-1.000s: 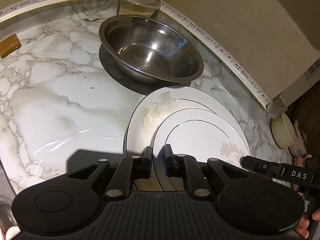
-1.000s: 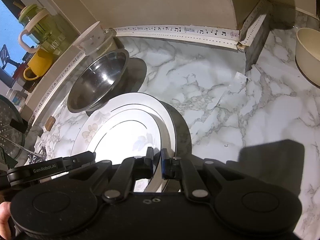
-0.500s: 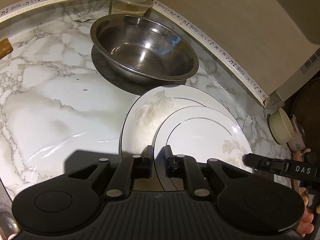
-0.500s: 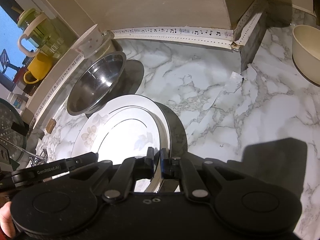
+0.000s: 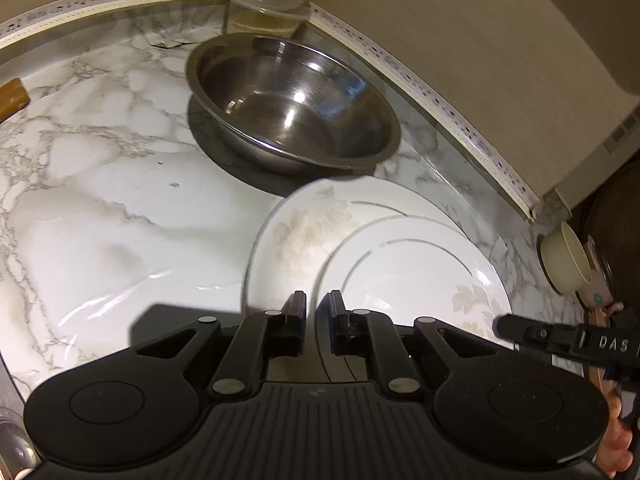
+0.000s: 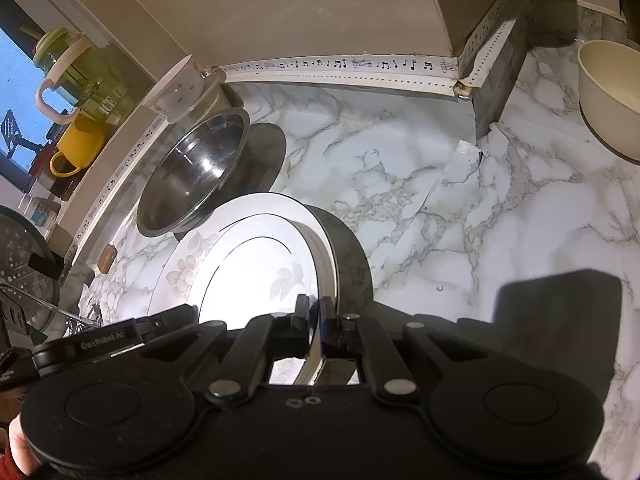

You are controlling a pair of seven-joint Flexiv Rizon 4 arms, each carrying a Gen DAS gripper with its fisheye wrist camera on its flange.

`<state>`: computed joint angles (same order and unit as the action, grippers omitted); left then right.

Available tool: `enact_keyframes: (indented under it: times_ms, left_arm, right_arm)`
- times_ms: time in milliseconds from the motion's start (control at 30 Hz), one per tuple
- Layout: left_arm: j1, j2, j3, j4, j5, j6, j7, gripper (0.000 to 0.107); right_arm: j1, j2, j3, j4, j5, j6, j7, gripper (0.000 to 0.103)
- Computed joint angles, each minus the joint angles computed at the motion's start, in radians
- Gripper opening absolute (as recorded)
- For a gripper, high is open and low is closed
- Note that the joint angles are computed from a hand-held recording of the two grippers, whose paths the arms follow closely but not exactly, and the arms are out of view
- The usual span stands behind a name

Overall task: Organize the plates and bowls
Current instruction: 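Lower the small plate onto the large white plate and open both grippers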

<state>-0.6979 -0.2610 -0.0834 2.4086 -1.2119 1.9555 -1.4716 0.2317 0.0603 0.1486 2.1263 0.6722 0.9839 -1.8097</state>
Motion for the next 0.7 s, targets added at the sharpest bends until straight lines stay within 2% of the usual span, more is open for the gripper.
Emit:
enact_keyframes:
  times_ms: [67, 133, 233, 500, 700]
  left_arm:
    - [-0.005, 0.002, 0.004, 0.002, -0.015, 0.008, 0.005, 0.01]
    - [-0.024, -0.003, -0.002, -0.011, -0.084, 0.031, 0.064, 0.01]
    - [-0.001, -0.003, -0.033, -0.005, -0.082, 0.051, 0.068, 0.01]
    - [0.004, -0.019, -0.097, -0.035, -0.164, 0.138, 0.193, 0.01]
    - [0.011, -0.034, -0.131, -0.053, -0.194, 0.14, 0.261, 0.01]
  right_arm:
    - [0.003, -0.004, 0.004, 0.002, -0.012, 0.008, 0.009, 0.006]
    - [0.007, -0.011, 0.008, 0.002, -0.026, 0.02, 0.023, 0.006]
    - [0.01, -0.025, 0.013, -0.002, -0.041, 0.029, 0.036, 0.006]
    - [0.019, -0.054, 0.034, -0.003, -0.092, 0.047, 0.065, 0.007]
    - [0.022, -0.059, 0.042, -0.002, -0.111, 0.054, 0.065, 0.008]
